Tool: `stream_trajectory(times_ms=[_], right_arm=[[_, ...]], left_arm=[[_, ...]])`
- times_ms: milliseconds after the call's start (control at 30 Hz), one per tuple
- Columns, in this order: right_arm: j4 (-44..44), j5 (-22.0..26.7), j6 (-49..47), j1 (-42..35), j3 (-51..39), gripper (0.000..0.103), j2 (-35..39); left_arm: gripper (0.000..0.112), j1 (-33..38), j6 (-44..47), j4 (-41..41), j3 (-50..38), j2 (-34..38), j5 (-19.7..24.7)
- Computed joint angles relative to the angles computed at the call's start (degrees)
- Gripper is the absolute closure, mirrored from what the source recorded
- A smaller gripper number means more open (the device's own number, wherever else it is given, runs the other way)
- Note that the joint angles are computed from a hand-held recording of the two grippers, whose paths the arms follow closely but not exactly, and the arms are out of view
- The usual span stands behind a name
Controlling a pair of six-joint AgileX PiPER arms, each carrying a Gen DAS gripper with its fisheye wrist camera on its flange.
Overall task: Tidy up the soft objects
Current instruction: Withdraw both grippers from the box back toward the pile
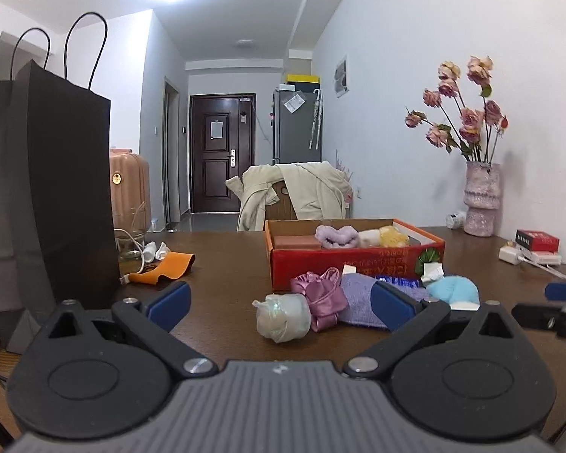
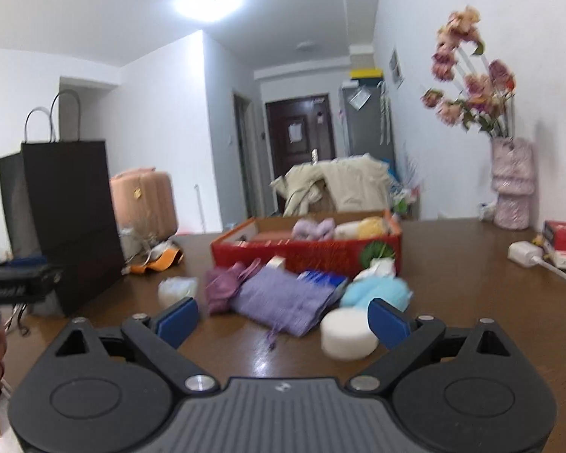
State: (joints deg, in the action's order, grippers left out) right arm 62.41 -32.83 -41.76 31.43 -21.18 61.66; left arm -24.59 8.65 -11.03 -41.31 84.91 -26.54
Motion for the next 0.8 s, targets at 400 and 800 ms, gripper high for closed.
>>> stream_trajectory(times_ms=[400, 800], right_arm=[[-2.87, 3.41, 4.20, -4.69, -6.17, 0.013, 8.85], [2.79, 8.11, -2.56, -12.46, -13.81, 0.015, 17.14]], left_arm=[[0.009, 3.07, -7.20, 6.11, -8.79, 8.03, 6.90], [0.009, 3.35, -11.87, 10.68, -24.03, 20.26, 14.82]])
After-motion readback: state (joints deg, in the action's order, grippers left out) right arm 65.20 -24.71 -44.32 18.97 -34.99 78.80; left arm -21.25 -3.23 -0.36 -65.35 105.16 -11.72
